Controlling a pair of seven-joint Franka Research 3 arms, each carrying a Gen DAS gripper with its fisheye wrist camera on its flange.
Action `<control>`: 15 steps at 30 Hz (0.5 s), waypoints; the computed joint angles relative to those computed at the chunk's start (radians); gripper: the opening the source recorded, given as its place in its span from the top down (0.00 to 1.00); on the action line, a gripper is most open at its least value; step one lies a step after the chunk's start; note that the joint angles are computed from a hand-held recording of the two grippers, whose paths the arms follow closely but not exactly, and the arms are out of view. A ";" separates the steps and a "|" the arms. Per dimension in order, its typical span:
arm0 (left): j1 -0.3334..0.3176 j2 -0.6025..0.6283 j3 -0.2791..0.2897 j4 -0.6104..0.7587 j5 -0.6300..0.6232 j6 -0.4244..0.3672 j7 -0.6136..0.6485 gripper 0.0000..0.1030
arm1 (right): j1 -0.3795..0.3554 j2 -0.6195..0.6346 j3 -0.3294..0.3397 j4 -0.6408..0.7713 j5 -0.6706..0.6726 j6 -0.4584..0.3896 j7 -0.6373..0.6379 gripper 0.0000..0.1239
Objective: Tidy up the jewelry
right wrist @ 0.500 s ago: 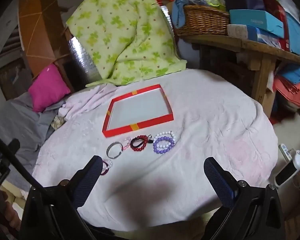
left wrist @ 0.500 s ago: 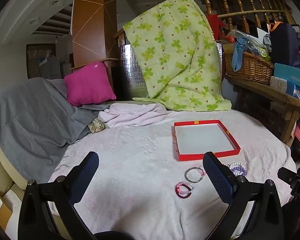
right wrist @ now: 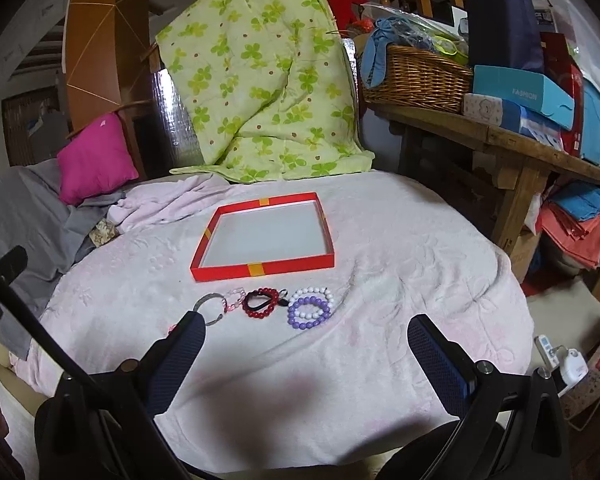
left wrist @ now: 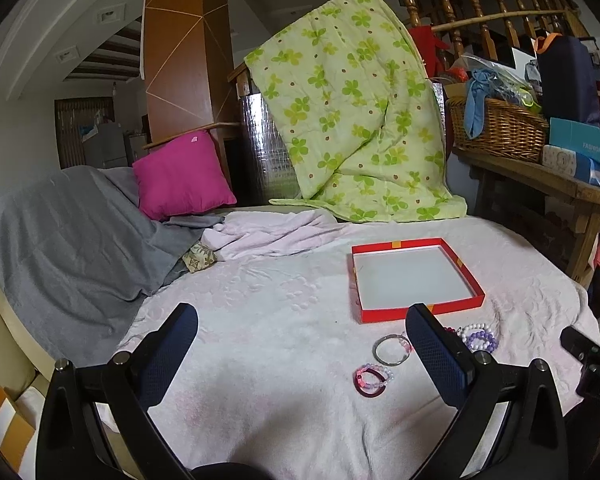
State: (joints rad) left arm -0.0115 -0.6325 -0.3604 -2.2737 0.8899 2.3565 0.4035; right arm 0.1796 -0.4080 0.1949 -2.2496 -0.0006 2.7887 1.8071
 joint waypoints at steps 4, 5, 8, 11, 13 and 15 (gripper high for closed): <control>0.005 0.014 -0.015 0.023 0.010 -0.023 -0.007 0.00 | -0.037 -0.001 0.021 0.014 -0.044 -0.002 0.017 0.17; 0.006 0.018 -0.019 0.028 0.013 -0.030 -0.012 0.00 | -0.032 0.001 0.013 0.016 -0.041 -0.005 0.012 0.17; 0.002 0.035 -0.023 0.040 0.021 -0.044 -0.016 0.00 | -0.026 0.011 -0.001 0.021 -0.040 -0.027 0.003 0.17; -0.009 0.062 -0.023 0.052 0.027 -0.055 -0.006 0.00 | -0.012 0.032 -0.014 0.018 -0.022 -0.022 -0.002 0.17; -0.016 0.083 -0.023 0.063 0.031 -0.064 0.001 0.00 | 0.021 0.048 -0.044 0.015 0.026 -0.011 -0.036 0.17; -0.024 0.104 -0.018 0.073 0.031 -0.069 0.006 0.00 | 0.039 0.064 -0.060 0.025 0.056 -0.015 -0.068 0.17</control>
